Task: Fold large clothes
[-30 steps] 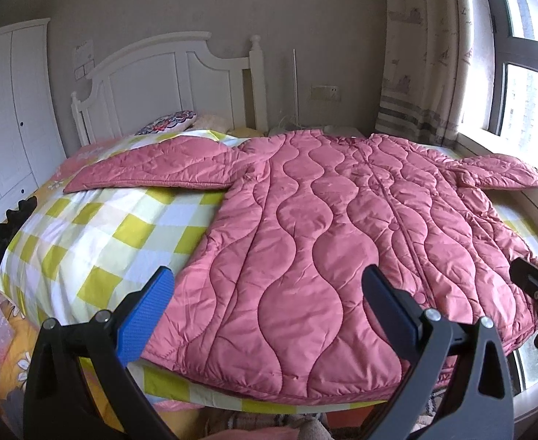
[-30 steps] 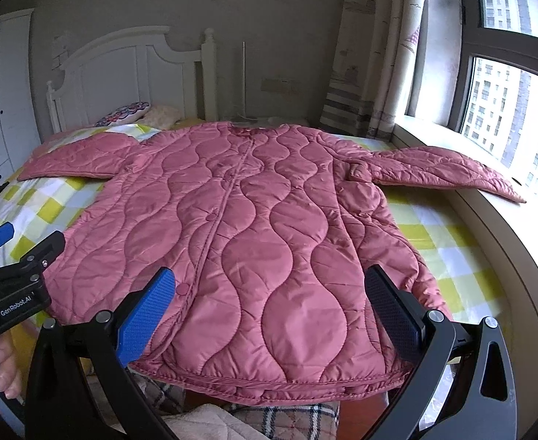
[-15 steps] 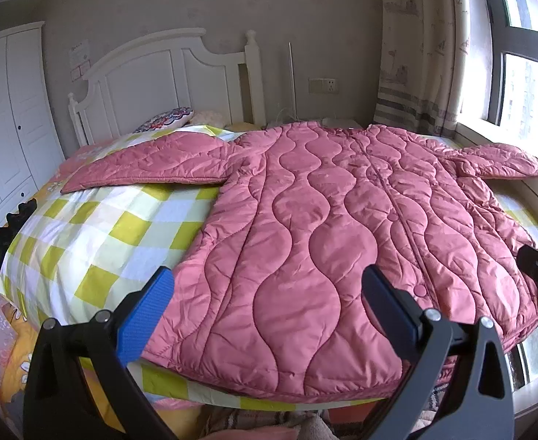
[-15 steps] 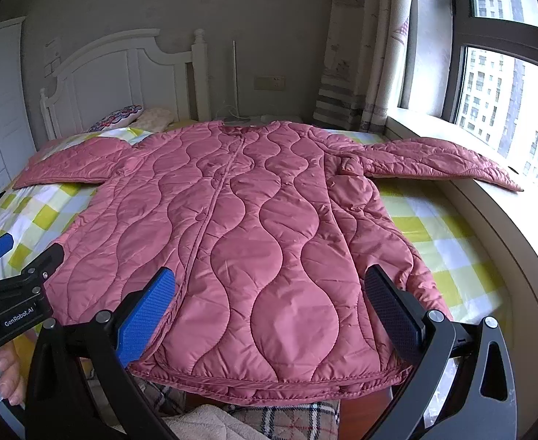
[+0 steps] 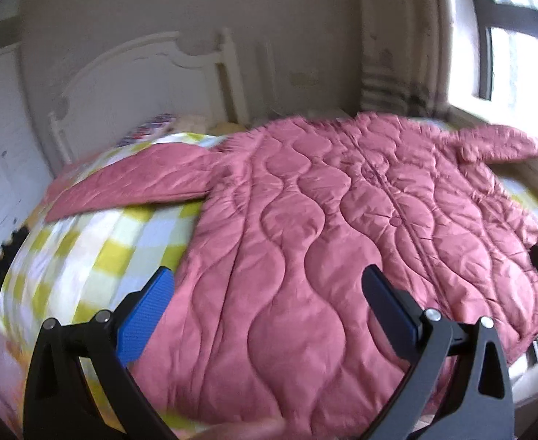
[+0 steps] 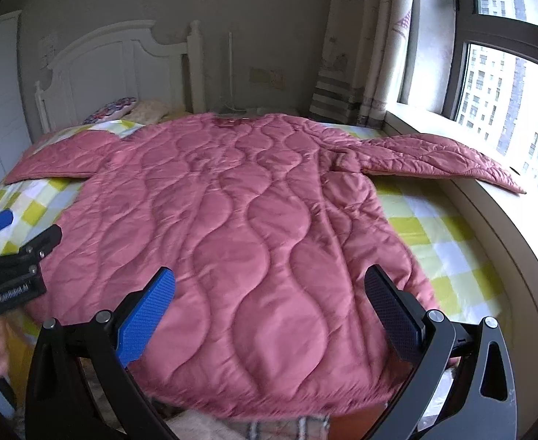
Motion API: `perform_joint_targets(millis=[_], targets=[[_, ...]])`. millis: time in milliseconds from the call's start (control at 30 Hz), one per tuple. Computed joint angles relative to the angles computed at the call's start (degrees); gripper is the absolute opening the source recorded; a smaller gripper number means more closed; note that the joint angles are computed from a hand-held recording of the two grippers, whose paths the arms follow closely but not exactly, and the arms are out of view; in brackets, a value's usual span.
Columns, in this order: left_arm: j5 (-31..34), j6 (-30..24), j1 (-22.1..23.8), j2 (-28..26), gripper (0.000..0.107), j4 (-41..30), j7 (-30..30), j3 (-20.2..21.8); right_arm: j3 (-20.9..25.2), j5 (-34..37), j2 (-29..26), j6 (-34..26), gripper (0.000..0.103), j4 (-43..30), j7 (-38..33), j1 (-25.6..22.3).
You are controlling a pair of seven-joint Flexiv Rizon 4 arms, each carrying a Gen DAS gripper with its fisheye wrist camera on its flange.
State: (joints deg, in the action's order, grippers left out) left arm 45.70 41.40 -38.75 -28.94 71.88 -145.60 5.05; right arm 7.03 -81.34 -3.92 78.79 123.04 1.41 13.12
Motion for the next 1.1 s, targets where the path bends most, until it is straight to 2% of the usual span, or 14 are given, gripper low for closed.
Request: perform_joint_targets(millis=[133,267,367,433,533,600,700,733,767,800,867,933,1000,1100], targets=[[-7.95,-0.1,6.85,-8.2,0.101,-10.08,12.04,-1.86,-3.23,8.89,-3.86,4.99,0.099,-3.43,-0.38,-2.77],[-14.22,1.58,10.23,-14.15,0.101,-16.52,14.95,-1.02,-8.25,17.8,-9.43,8.88,0.099,-8.53,3.06,-4.17],[-18.95,3.01,11.77,-17.34,0.101,-18.35,15.42,-0.69,-15.77,15.14,-13.47,13.6,0.099,-12.81,14.01,-3.16],[-22.93,2.62,12.73,-19.27,0.101,-18.56,16.72,-1.27,-13.28,22.18,-17.32,14.5,0.099,-16.02,14.08,-6.18],[-27.83,4.77,14.06,-19.07,0.101,-16.72,18.66,-1.7,-1.77,40.47,-23.55,10.59,0.099,-22.28,2.04,-12.9],[-29.2,4.24,13.7,-19.3,0.101,-17.26,19.77,-0.66,-1.77,40.36,-25.46,8.57,0.094,-24.67,4.3,-13.5],[-29.63,2.99,12.75,-19.77,0.101,-18.39,20.45,0.8,-5.93,45.25,-28.21,11.36,0.084,-26.97,5.57,-10.93],[-29.94,3.08,12.83,-19.79,0.101,-18.44,20.63,0.88,-8.73,45.94,-28.7,13.51,0.065,-27.03,6.03,-9.2],[-30.14,2.96,12.81,-19.94,0.101,-18.72,20.8,1.01,-13.4,42.9,-28.6,14.05,0.033,-27.24,8.79,-6.37],[-30.19,2.6,12.62,-20.23,0.101,-19.27,20.85,1.24,-18.07,36.12,-27.59,12.37,0.025,-27.52,12.82,-3.67],[-30.25,3.1,12.59,-19.86,0.101,-18.45,20.86,1.42,-27.4,20.03,-26.5,10.08,0.021,-30.13,19.51,2.15],[-30.42,3.36,12.56,-19.84,0.101,-18.31,20.82,1.49,-34.53,12.62,-27.17,4.58,0.021,-34.79,11.28,10.14],[-30.51,3.33,12.58,-19.8,0.101,-18.31,20.93,1.58,-38.94,12.72,-30.39,2.6,0.021,-39.72,-4.95,16.87],[-30.13,3.72,11.98,-20.23,0.101,-18.55,20.16,1.96,-35.66,14.19,-36.03,-4.49,0.022,-45.7,-31.94,21.23]])
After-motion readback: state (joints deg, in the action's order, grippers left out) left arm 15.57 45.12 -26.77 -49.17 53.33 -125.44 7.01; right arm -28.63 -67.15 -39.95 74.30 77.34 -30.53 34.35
